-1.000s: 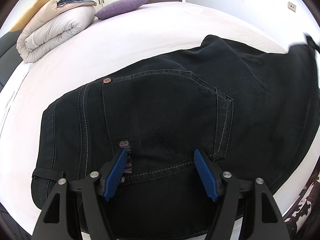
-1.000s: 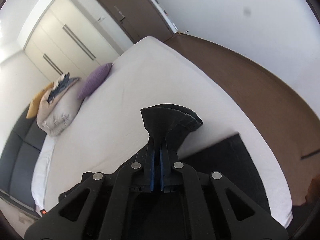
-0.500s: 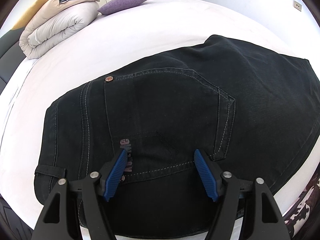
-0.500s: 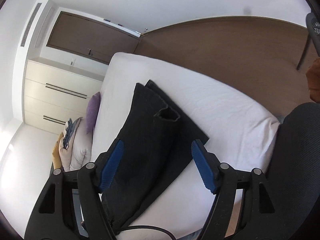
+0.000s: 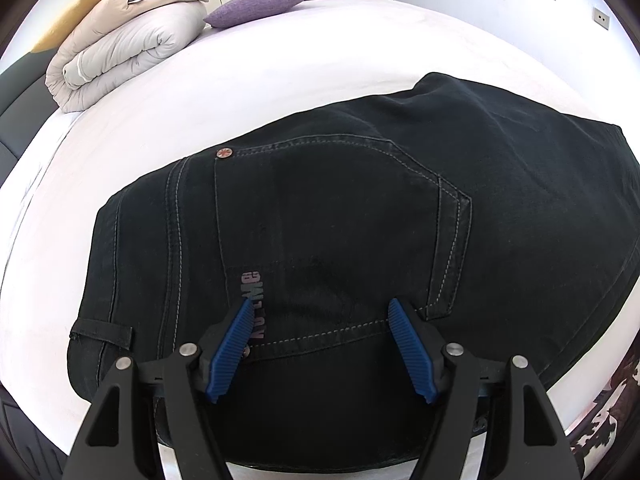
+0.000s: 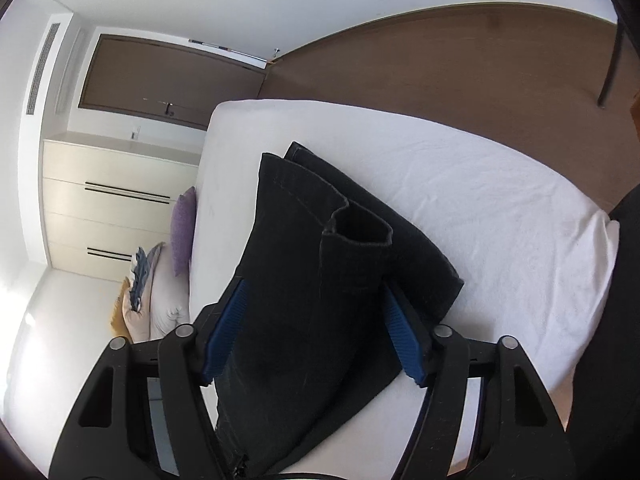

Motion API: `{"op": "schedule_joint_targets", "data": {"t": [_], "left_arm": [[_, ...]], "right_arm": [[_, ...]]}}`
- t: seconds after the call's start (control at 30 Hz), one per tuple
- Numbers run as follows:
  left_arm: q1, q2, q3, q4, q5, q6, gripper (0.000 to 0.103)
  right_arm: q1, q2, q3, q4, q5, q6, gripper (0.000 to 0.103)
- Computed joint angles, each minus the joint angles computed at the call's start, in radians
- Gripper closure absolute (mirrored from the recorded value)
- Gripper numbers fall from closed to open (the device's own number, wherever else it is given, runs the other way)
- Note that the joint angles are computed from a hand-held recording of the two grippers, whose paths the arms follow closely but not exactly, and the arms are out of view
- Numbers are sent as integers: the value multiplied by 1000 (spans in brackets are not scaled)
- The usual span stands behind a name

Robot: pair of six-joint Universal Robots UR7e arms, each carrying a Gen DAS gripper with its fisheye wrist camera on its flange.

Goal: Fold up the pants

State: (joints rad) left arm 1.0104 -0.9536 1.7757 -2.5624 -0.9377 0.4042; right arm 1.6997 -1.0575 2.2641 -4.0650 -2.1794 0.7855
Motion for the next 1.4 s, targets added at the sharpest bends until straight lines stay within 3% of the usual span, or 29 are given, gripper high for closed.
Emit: {"op": "schedule_joint_targets", "data": {"t": [0.03, 0.07, 0.1, 0.23, 0.43, 0.73, 0.8, 0.9, 0.93, 0.97, 1.03, 1.13, 1.2, 1.4], "left_arm": [[3, -4, 5, -3, -2, 5, 30], [4, -5, 6, -3, -3, 7, 30], [5, -5, 5, -2, -3, 8, 30], [4, -8, 4, 7, -2, 6, 30], [1, -3, -12, 36, -3, 2, 30], [7, -8, -16, 53, -7, 5, 26], [9, -9, -13, 45, -6, 5, 24], [14, -14, -8, 37, -10, -1, 21], [14, -15, -5, 32, -9, 1, 21], [15, -14, -4, 30, -7, 3, 20], [14, -13, -4, 33, -5, -3, 19], [16, -15, -6, 41, -9, -8, 18], [18, -15, -12, 46, -7, -7, 18], [18, -12, -24, 64, -7, -12, 17]], "right_arm": [[-12, -1, -10, 15, 16, -4, 64], [-31, -3, -20, 39, 46, -13, 88], [-38, -6, -21, 59, 61, -13, 98], [-75, 10, -27, 58, 85, -23, 100], [-58, 1, 28, 32, 55, -16, 101], [-108, -24, 66, -2, 130, -34, 101], [-80, -45, 67, 36, 59, -5, 96], [16, -78, 43, 50, -249, -59, 94], [44, -81, 25, 38, -313, -98, 94], [67, -106, 7, 67, -334, -153, 94], [100, -155, -58, 243, -317, -277, 94], [88, -135, -212, 557, -192, -447, 94], [63, -104, -322, 767, -94, -446, 94], [-57, 16, -572, 1214, 158, -401, 94]]}}
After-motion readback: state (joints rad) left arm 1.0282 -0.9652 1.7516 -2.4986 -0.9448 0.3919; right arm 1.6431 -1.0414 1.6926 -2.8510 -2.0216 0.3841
